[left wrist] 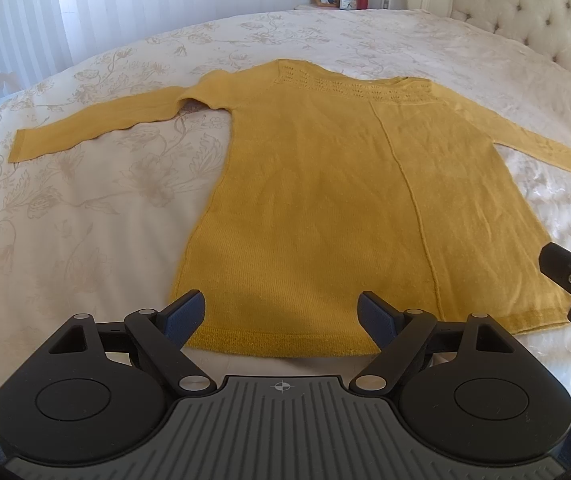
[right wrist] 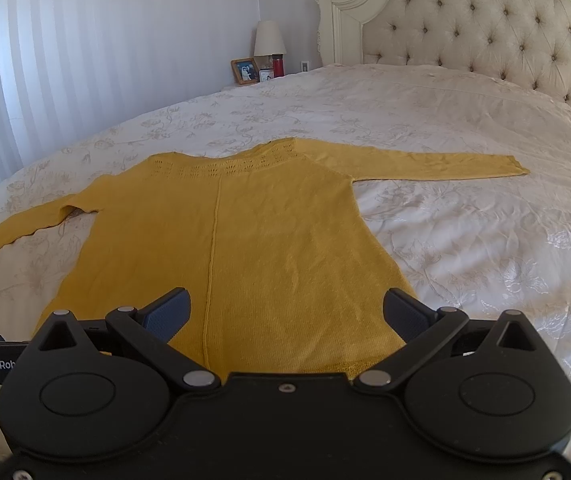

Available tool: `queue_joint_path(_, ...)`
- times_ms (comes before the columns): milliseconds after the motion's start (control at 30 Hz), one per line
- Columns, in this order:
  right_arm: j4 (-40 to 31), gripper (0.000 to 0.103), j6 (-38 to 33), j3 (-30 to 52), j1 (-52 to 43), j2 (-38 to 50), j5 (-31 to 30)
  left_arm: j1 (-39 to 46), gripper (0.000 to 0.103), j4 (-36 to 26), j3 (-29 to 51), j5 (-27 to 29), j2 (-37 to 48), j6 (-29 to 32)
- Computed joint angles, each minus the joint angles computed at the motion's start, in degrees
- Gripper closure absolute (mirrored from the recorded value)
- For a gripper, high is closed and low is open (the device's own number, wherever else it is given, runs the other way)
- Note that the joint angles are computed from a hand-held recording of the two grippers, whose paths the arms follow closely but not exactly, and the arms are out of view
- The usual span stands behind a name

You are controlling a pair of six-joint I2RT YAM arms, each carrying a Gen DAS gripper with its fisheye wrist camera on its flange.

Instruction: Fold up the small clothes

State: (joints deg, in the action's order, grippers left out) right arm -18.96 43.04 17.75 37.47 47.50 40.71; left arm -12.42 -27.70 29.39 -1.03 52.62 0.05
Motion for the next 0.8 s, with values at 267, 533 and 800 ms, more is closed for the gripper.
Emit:
queue_joint_path(267, 0.0, 0.001, 0.0, 0.1, -0.1, 0.1, -0.1, 0.2, 0.02, 0.3, 0.1, 0.1, 0.6, 0.1)
queue_joint_path(533, 0.3, 0.001, 0.2, -0.1, 0.0, 0.2, -0.1, 0.1, 0.02, 0.6, 0.0, 0.1, 0.7, 0.1)
queue_joint_path(800, 0.3, 0.001, 0.1, -0.1, -0.1, 0.1, -0.2, 0.1, 0.02, 0.5, 0.0, 0.2, 0.7, 0.0)
